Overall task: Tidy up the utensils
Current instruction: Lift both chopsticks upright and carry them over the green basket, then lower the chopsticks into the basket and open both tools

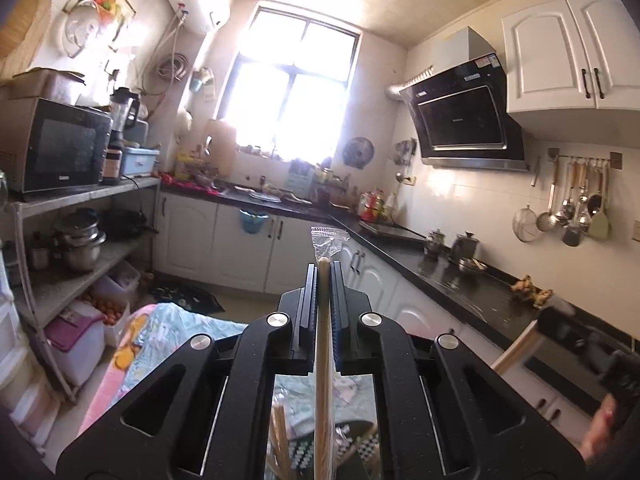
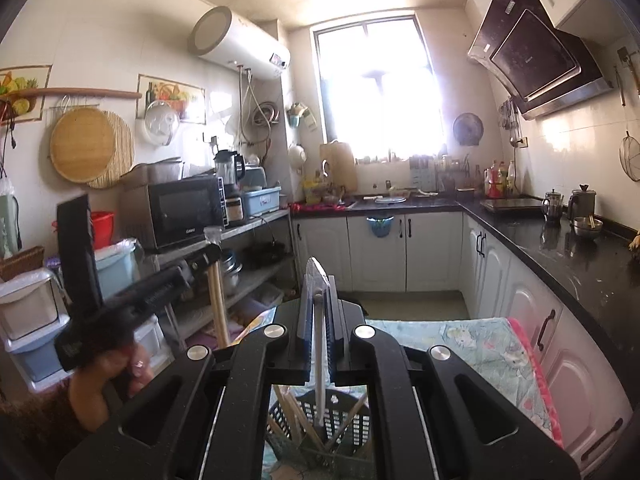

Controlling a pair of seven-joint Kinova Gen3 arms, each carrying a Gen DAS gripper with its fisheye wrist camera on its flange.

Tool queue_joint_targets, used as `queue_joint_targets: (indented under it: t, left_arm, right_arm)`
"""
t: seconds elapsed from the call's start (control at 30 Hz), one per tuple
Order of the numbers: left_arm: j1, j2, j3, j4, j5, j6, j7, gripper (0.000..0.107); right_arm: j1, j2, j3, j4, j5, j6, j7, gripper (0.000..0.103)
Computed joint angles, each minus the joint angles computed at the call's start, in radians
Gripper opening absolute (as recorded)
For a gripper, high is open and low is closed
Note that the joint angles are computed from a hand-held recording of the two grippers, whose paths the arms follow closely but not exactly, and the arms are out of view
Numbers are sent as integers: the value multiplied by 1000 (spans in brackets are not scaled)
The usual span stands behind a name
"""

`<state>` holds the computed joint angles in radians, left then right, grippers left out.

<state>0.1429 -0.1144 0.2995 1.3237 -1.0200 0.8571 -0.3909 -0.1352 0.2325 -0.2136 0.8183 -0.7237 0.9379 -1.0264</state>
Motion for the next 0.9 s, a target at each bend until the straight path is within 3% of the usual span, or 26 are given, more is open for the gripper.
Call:
queue_joint_targets:
  t: [0.23,0.5,0.63,0.9]
  left_arm:
    - [28,48,-15,52,-148,0,138,3]
    - [77,80,-73,132,-229,9,273,3]
    - [81,78,-102,170,-217,-37,293,3]
    - [67,74,-123,193,-115,-105,226,3]
  right_arm:
    - [-20,4,8,36,54,-49,4,6]
    - [-39,15,6,103,101,-95,6,6]
    - [-58,26,8,117,133,-104,-7,6]
    - [-88,54,7,119,186,-90,-60,6]
